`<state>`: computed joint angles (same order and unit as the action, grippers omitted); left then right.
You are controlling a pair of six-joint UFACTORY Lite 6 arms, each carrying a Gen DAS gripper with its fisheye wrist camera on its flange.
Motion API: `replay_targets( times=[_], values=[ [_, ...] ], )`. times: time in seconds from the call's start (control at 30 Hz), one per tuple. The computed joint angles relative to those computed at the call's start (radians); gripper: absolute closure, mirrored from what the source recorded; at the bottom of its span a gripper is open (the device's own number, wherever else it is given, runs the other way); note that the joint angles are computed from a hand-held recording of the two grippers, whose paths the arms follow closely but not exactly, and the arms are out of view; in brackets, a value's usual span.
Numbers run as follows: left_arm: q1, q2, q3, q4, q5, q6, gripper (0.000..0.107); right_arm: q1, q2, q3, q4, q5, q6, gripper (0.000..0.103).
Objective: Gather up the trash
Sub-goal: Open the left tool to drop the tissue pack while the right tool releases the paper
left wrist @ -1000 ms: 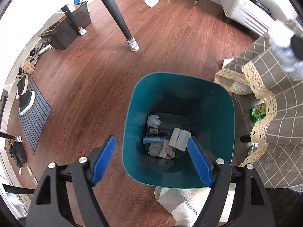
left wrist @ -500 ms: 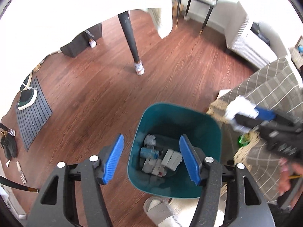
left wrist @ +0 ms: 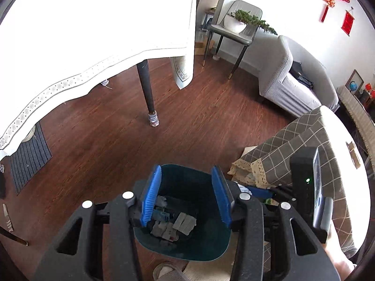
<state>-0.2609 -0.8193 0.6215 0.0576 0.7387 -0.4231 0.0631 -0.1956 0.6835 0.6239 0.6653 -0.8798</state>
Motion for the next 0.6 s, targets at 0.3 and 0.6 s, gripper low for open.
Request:
replay_targets(
  times=[0.3, 0.6],
  values=[
    [-0.097, -0.001, 0.082, 0.090, 0.014, -0.144, 0.062, 0.078, 0.001, -0.024, -0.056, -0.037, 0.075, 0.037],
    [-0.275, 0.032, 0.177, 0.256, 0.026, -0.400, 0.062, 0.029, -0.099, -0.072, -0.043, 0.013, 0.040, 0.029]
  ],
)
